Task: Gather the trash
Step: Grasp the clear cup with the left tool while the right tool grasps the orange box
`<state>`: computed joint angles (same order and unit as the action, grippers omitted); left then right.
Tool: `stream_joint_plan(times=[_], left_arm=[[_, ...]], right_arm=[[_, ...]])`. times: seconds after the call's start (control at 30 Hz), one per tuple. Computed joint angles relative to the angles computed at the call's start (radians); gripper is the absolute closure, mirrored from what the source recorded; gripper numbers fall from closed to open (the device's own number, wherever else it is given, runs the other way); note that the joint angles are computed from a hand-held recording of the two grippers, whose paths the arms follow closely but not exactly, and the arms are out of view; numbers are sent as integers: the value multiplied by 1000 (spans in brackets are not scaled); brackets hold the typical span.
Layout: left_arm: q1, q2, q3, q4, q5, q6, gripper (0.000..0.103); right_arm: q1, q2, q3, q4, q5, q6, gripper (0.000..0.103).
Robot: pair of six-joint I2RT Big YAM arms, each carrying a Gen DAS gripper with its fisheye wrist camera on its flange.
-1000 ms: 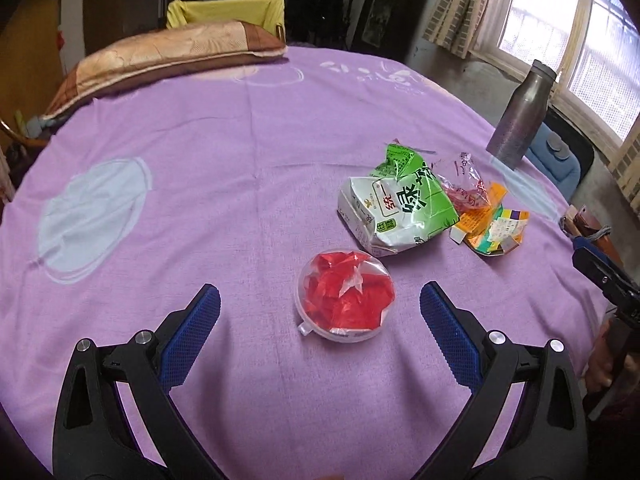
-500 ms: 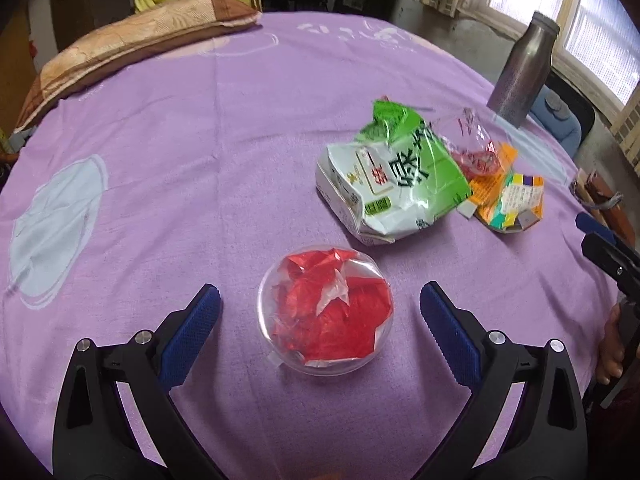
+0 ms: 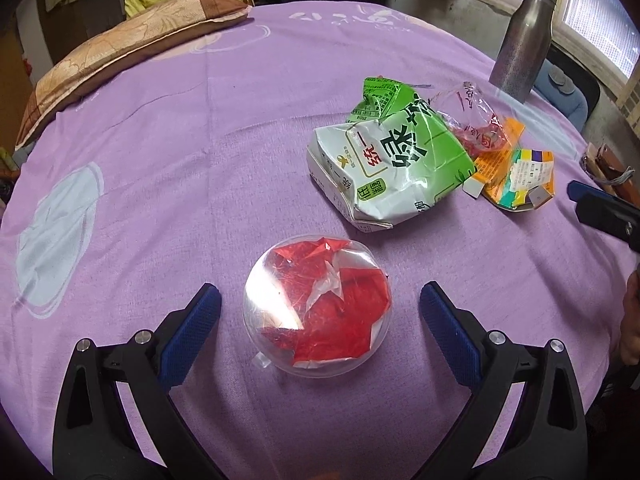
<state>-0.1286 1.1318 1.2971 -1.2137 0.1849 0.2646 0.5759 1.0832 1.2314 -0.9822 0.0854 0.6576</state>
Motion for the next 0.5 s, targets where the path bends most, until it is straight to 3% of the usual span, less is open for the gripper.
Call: stream_joint_plan(times=[0.17, 0.2, 0.27, 0.3, 0.33, 0.4, 0.5], left_arm=[[-1, 0, -1, 1, -2, 0, 7], [-1, 0, -1, 1, -2, 0, 7], [-1, 0, -1, 1, -2, 0, 7], [-1, 0, -1, 0, -2, 0, 7], [0, -2, -2, 1, -1, 0, 7], [3, -2, -2, 1, 4, 0, 7], [2, -3, -3, 2, 4, -2, 7]], right_arm=[[-68, 38, -3, 36, -81, 101, 11], [-75, 41, -6, 46, -77, 109, 15], [-84, 53, -2, 38, -51, 95, 42], [-93, 55, -2, 28, -37, 91, 76], [-105, 57, -4, 27, -45, 84, 88], [-138, 41, -23, 39, -72, 87, 89], [-155, 9, -26, 18, -35, 46, 91]])
